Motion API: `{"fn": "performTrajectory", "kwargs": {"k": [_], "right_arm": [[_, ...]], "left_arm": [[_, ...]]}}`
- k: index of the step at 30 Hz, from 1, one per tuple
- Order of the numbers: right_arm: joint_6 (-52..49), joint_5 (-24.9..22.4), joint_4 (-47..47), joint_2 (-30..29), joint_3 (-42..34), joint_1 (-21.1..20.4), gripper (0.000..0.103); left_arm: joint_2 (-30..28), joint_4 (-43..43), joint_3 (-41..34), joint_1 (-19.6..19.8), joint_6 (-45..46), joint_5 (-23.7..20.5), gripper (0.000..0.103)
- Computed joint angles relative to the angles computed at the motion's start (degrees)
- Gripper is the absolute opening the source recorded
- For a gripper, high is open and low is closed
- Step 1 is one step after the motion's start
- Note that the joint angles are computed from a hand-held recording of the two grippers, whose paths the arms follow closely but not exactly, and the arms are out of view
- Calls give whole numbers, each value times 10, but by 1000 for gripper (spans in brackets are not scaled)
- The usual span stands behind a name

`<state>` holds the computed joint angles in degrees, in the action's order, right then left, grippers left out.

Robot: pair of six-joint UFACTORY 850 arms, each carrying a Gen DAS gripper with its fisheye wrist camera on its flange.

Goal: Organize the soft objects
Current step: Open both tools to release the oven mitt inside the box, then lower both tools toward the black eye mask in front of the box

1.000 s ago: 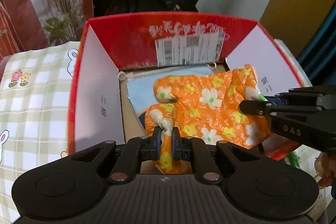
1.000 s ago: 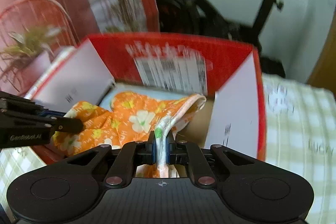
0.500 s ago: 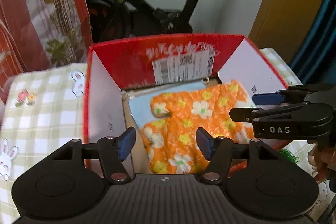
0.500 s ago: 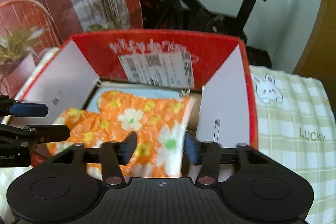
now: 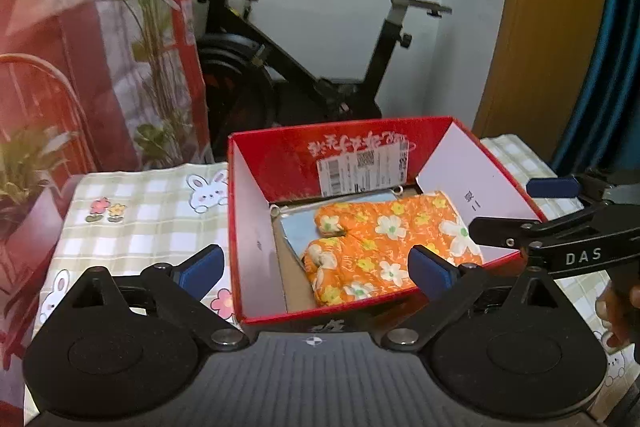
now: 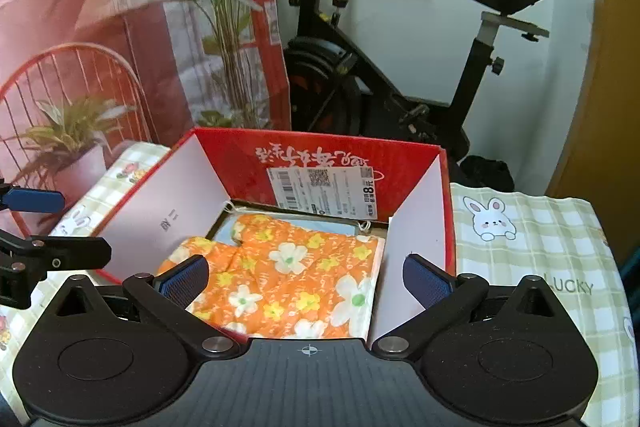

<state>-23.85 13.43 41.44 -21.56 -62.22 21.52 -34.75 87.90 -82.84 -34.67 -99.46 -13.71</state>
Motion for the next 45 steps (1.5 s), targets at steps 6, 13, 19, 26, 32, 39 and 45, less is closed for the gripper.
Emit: {"fn": "performTrajectory", "kwargs": {"k": [6, 13, 19, 26, 32, 39, 45], "right_arm": [[39, 55, -23, 41, 56, 21, 103], [85, 106, -43, 81, 117, 46, 103], [106, 166, -34, 104, 169, 76, 103], [119, 208, -7, 107, 210, 107, 103], [124, 212, -6, 104, 220, 117, 103], [154, 211, -37, 98, 223, 112, 103], [145, 202, -32, 96, 222, 111, 103]], "left_arm": [[36, 151, 56, -13, -186, -23, 100], [67, 258, 113, -23, -322, -44, 100], [83, 289, 154, -36, -359, -81, 99], [84, 329, 179, -44, -432, -101, 99], [77, 334, 182, -46, -456, -105, 99], [68, 330, 180, -47, -466, -103, 99], [72, 375, 189, -46, -524, -104, 99]]}}
